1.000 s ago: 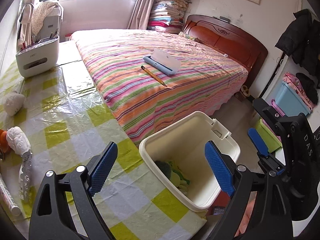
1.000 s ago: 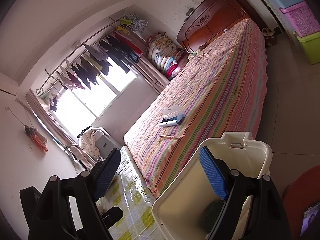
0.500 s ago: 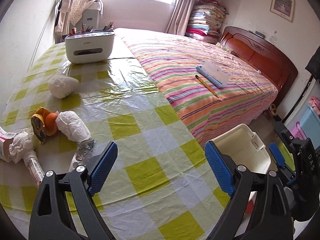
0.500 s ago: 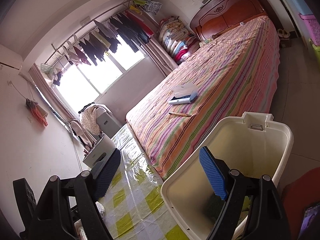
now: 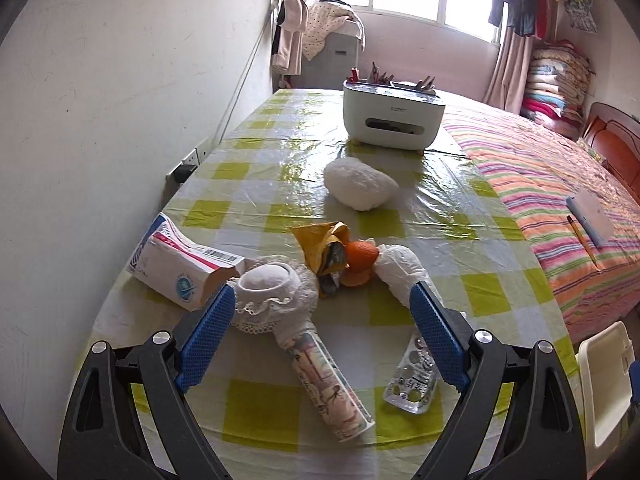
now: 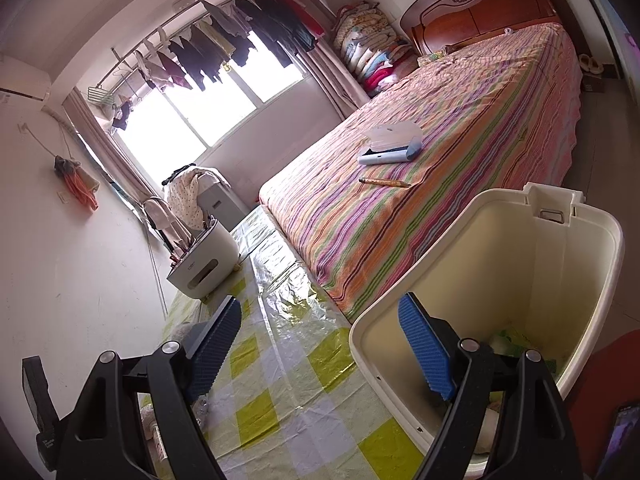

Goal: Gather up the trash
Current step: 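Move the left gripper back over the table toward the white tissue box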

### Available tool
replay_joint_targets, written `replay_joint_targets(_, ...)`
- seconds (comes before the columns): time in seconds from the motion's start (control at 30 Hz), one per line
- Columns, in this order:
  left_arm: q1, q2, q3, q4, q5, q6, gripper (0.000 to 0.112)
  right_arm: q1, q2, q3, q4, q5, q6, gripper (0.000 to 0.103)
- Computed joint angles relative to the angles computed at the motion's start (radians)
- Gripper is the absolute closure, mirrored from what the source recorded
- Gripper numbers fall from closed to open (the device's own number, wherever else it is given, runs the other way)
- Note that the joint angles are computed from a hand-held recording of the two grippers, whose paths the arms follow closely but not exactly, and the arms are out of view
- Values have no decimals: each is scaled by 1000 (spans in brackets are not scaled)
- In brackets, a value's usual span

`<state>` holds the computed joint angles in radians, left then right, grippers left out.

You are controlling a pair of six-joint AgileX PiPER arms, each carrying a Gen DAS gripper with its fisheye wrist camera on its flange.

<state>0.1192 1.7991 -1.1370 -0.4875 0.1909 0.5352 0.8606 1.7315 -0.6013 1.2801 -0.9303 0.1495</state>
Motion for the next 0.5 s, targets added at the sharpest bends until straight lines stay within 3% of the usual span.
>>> replay_joint_targets(0.07, 46, 32, -71, 17, 76, -11, 25, -3, 10, -14, -3, 18, -13, 24)
replay_joint_targets(0.13, 113, 61, -134, -94, 171, 75, 25, -8, 18, -22, -11, 37, -15, 24)
replay_joint_targets(0.27, 241, 147, -285, -198, 372, -1, 25, -24, 25, -25, -29, 72, 1, 24)
replay_joint_targets(0.5, 239, 313, -551, 145, 513, -488, 25, -26, 45, -45, -42, 102, -4, 24)
